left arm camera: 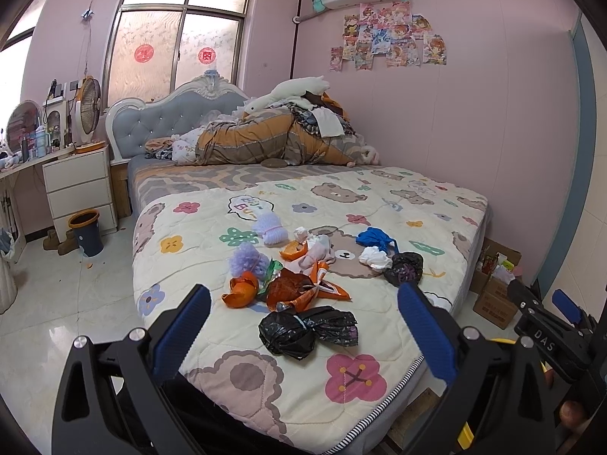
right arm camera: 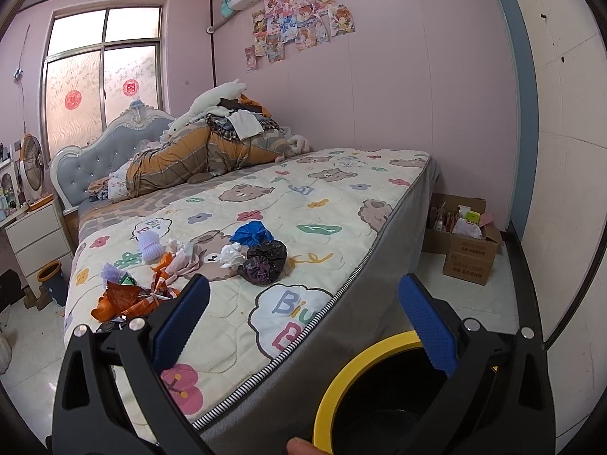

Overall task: Collect trash
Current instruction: 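Grasp the purple fluffy pom-pom with the left tool while the right tool grasps the black plastic bag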

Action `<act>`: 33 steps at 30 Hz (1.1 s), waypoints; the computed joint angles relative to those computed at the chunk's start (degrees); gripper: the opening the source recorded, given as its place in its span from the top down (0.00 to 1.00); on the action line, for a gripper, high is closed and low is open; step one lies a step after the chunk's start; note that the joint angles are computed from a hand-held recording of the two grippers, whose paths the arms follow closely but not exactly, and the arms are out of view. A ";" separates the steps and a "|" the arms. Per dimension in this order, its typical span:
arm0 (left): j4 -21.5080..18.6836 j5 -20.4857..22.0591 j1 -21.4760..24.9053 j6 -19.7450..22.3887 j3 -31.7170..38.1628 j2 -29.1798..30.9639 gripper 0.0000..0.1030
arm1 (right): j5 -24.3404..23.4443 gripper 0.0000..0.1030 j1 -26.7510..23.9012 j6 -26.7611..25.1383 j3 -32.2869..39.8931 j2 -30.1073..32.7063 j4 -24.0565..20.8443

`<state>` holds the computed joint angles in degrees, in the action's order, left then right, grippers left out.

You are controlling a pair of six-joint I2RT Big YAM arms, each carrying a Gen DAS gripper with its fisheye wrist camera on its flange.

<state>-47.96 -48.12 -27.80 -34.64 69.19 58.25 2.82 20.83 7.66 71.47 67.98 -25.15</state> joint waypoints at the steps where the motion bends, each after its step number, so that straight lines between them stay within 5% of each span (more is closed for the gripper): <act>1: -0.01 0.06 0.21 -0.05 0.03 -0.09 0.08 | -0.83 0.07 -0.39 -0.04 0.46 0.47 0.20; 7: -0.69 3.84 5.50 0.63 0.71 -0.48 0.08 | -4.99 0.07 -0.87 -1.13 3.42 4.54 0.12; 10: -0.45 11.31 10.76 0.98 0.03 -1.49 0.08 | -6.41 0.07 -0.72 -3.46 5.15 7.14 0.41; 15: 1.39 15.02 17.03 6.44 -2.29 -2.12 0.08 | -8.05 0.07 -0.16 -7.27 8.98 11.86 -0.57; 19: 2.64 23.75 23.10 10.84 -3.02 -1.34 0.08 | -9.62 0.07 0.44 -8.49 12.41 15.85 -1.42; 22: 3.13 28.92 26.62 13.09 -2.77 0.45 0.08 | -10.76 0.07 0.75 -8.36 16.45 19.16 -5.13; 26: 4.67 30.23 30.30 16.19 -1.22 4.46 0.08 | -12.98 0.07 1.01 -7.49 23.48 24.93 -11.01; 33: 4.17 41.03 37.41 16.73 5.05 13.48 0.08 | -13.74 0.07 1.09 -6.47 34.21 33.81 -17.68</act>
<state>-43.78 -7.10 9.61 -17.91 74.24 71.74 -10.93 21.92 1.19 105.68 101.79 -42.83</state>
